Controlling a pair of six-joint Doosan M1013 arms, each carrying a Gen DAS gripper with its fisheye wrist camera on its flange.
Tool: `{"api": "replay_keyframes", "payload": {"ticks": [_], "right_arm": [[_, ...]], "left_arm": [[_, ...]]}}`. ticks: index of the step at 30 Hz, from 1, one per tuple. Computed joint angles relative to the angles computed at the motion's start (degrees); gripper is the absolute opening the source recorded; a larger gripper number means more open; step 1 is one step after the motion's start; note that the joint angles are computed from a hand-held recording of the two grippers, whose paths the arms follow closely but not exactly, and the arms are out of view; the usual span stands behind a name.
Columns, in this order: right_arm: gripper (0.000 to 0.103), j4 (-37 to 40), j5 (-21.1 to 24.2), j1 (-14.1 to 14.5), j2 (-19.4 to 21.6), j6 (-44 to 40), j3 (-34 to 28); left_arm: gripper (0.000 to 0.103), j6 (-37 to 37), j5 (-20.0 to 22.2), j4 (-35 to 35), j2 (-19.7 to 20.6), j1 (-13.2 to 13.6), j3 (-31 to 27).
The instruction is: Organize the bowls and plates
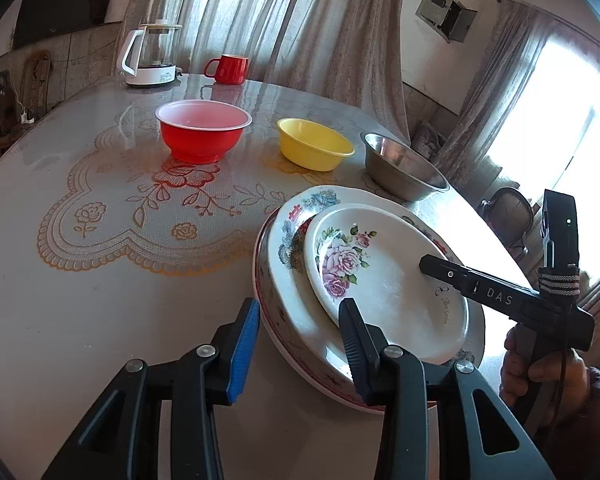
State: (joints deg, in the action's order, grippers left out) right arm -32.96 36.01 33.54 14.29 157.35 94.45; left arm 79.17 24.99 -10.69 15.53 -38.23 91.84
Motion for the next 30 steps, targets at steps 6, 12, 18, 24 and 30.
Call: {"api": "replay_keyframes", "payload": {"ticks": [6, 12, 18, 24, 30], "right_arm": [[0.037, -0.42, -0.51, 0.29, -0.49, 1.1, 0.68], [0.037, -0.7, -1.96, 0.25, -0.99, 2.27, 1.56], [0.039, 2.13, -4.23, -0.5, -1.42, 1.67, 2.19], [0.039, 2.36, -5.13, -1.03, -2.35, 2.46, 2.89], [0.04, 0.64, -4.52, -1.14, -3.05, 3.14, 2.91]], "left_arm": [[0.04, 0.77, 0.09, -0.37, -0.05, -0.08, 0.0], [0.04, -2.18, 0.84, 2.4, -0.01, -0.34, -0.3], [0.04, -7.13, 2.02, 7.06, 0.04, -0.49, -1.22], [0.041, -10.21, 3.5, 10.63, 0.47, -0.7, -2.73], [0.041, -9.71, 5.94, 9.77, 1.7, -0.63, -4.86]]}}
